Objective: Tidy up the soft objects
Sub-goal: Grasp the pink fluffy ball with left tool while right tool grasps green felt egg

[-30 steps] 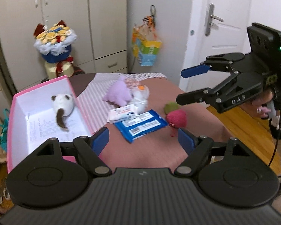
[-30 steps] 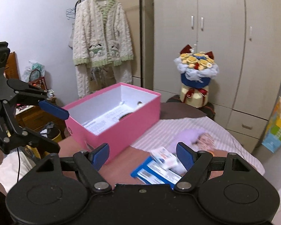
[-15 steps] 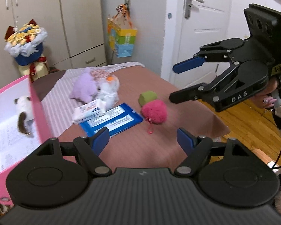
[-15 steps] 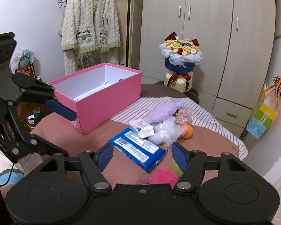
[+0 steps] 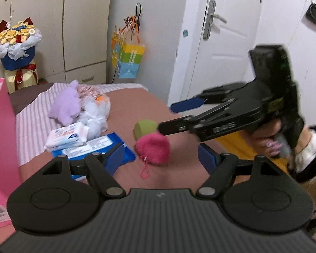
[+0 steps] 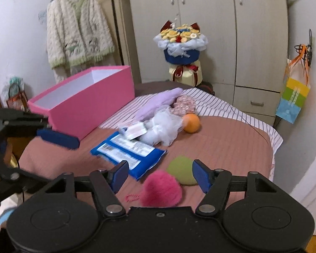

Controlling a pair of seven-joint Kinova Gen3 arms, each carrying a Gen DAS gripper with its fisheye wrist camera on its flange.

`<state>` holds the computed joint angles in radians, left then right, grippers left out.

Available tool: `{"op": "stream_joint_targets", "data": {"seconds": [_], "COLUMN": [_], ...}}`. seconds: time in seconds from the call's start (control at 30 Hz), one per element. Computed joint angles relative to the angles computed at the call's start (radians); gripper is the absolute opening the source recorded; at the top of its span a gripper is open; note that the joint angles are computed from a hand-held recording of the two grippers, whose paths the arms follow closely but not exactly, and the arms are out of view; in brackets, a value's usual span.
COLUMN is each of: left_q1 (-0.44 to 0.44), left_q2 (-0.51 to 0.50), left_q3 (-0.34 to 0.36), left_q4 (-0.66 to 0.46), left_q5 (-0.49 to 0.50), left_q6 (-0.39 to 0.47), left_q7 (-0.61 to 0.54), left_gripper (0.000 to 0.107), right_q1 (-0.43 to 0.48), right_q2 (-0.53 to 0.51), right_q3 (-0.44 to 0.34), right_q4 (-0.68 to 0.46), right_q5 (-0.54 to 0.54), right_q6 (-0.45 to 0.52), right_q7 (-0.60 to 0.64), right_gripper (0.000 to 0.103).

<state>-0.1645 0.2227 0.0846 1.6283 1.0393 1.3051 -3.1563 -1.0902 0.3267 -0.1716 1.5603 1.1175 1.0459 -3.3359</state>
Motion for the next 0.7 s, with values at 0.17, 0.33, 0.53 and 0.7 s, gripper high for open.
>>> {"op": "stream_joint_targets", "data": {"seconds": [0.17, 0.33, 0.53, 0.7], "left_q1": [0.053, 0.114, 0.174, 0.204], "left_q2": [-0.014, -0.001, 0.021, 0.015], "left_q3": [0.019, 0.041, 0.073, 0.097], "left_q4": [0.087, 0.118, 0.140, 0.188], "left_q5": [0.045, 0.048, 0.025, 0.063], "left_q6": [-0.132, -0.247, -0.385, -0.503], "left_q7": [-0.071, -0.089, -0.049, -0.079], "left_gripper": [0.076, 0.076, 0.073, 0.073], "right_q1": [0.045, 0.086, 0.164, 0.193], "right_q2": [0.003, -0.004, -0.030, -0.036], "right_q3": [0.021, 0.024, 0.019, 0.043], "right_q4": [0.096, 0.146, 0.197, 0.232], "right_q5": [0.081, 0.113, 0.098, 0.113], "right_q6": [-0.116, -0.190, -0.316, -0.430], "right_q7": [-0.160, -0.237, -0.290, -0.356], "right_gripper": [0.066, 0.066, 0.066, 0.066]}}
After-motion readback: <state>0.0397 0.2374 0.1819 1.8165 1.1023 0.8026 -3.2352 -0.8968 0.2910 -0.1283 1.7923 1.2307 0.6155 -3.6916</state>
